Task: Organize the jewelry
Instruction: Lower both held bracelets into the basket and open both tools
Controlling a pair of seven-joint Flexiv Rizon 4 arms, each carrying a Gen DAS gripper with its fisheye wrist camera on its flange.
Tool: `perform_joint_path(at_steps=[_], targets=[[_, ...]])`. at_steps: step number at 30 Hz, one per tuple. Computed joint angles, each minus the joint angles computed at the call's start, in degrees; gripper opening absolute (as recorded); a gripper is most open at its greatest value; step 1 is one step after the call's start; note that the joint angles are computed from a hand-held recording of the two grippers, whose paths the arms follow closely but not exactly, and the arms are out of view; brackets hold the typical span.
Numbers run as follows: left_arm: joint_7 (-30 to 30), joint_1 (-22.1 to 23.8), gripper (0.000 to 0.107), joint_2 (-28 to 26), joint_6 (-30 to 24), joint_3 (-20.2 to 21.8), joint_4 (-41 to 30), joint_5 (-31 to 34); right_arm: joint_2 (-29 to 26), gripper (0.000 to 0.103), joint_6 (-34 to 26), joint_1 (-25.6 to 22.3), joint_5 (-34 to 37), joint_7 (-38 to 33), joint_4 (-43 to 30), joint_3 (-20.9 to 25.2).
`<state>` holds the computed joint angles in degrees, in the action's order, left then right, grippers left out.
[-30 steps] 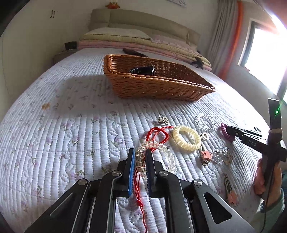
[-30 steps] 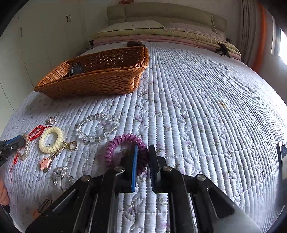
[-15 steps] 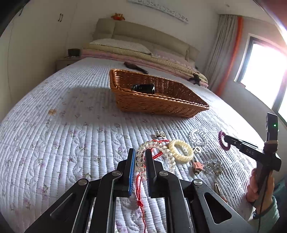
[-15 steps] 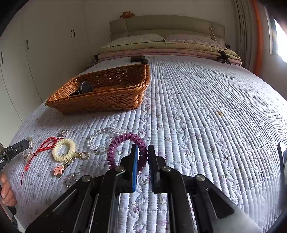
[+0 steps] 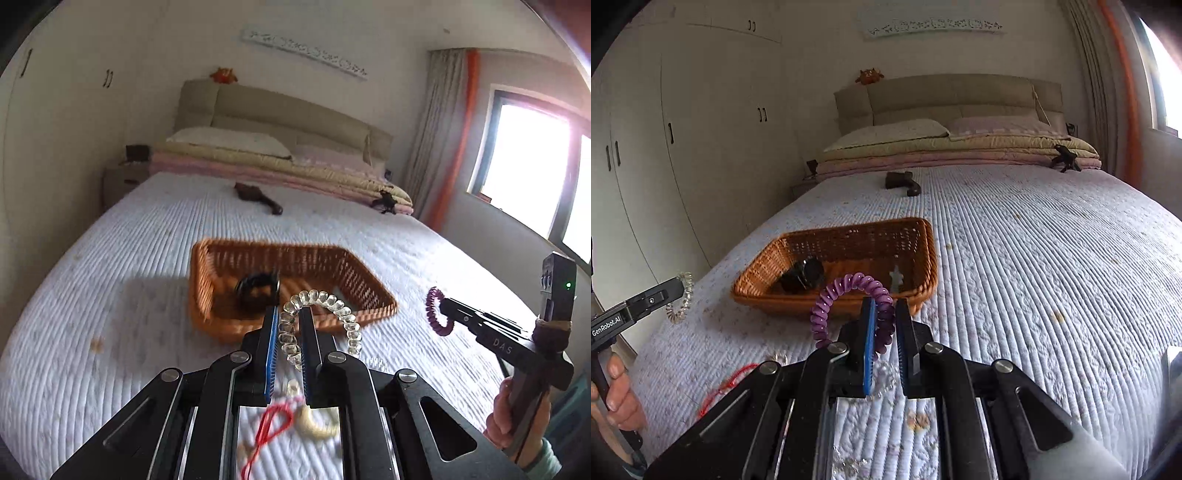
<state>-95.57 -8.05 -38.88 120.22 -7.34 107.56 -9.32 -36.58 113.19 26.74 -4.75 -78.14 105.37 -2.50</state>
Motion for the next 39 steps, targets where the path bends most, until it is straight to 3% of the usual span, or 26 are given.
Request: perform_joint_path(at_steps=[3,7,12,17,19,21,28,33,35,39], targets=[[0.37,3.74,0.011,-3.1,-4.97,-3.83,-6.97,1.89,-2.15,0.012,-5.07,3.65,0.61,0.69,-6.4,-4.13],[1.61,4.15,0.011,-9.27,-12.62,-5.53,-17.38,0.46,-7.31,0.012,-13.7,0.56,-3.35,5.31,-16.53,-1.29],[2.61,-4.21,0.011,-15.21,-21.34,4.89,-27.13,-6.66,-13.53,0.012,-21.37,-4.87,-8.27,7.89,-25.66,5.24],[2.42,-6.52,0.011,-17.27,-25.92,8.46,-30.15,-7.58,-16.21,0.012,-21.94,-5.22,-10.42,8.32,-28.0,5.75],[2.99,-4.73,0.011,-17.57,-25.52,5.75,-30.28,-7.0,-16.86,0.012,-22.93,-6.27,-11.11,7.55,-28.55,7.57],[3.78,-2.75,0.011,-17.57,-25.4,2.76,-29.9,-6.59,-16.89,0.012,-22.69,-4.43,-11.5,8.45,-28.08,4.57],[3.31,-4.53,0.011,-17.98,-25.93,5.15,-30.36,-6.62,-17.99,0.012,-23.95,-4.36,-12.5,8.58,-29.01,4.35],[4.84,-0.91,0.012,-17.78,-23.94,-0.09,-28.9,-5.74,-18.04,0.013,-23.3,-5.59,-12.2,8.21,-28.9,5.88],[5.7,1.21,0.018,-17.57,-22.34,-3.26,-27.68,-5.21,-17.85,0.013,-22.57,-5.96,-12.12,7.91,-28.54,6.38],[5.5,1.13,0.034,-16.86,-18.62,-3.22,-25.98,-4.99,-17.51,0.013,-21.29,-6.77,-11.95,7.42,-27.77,7.51]])
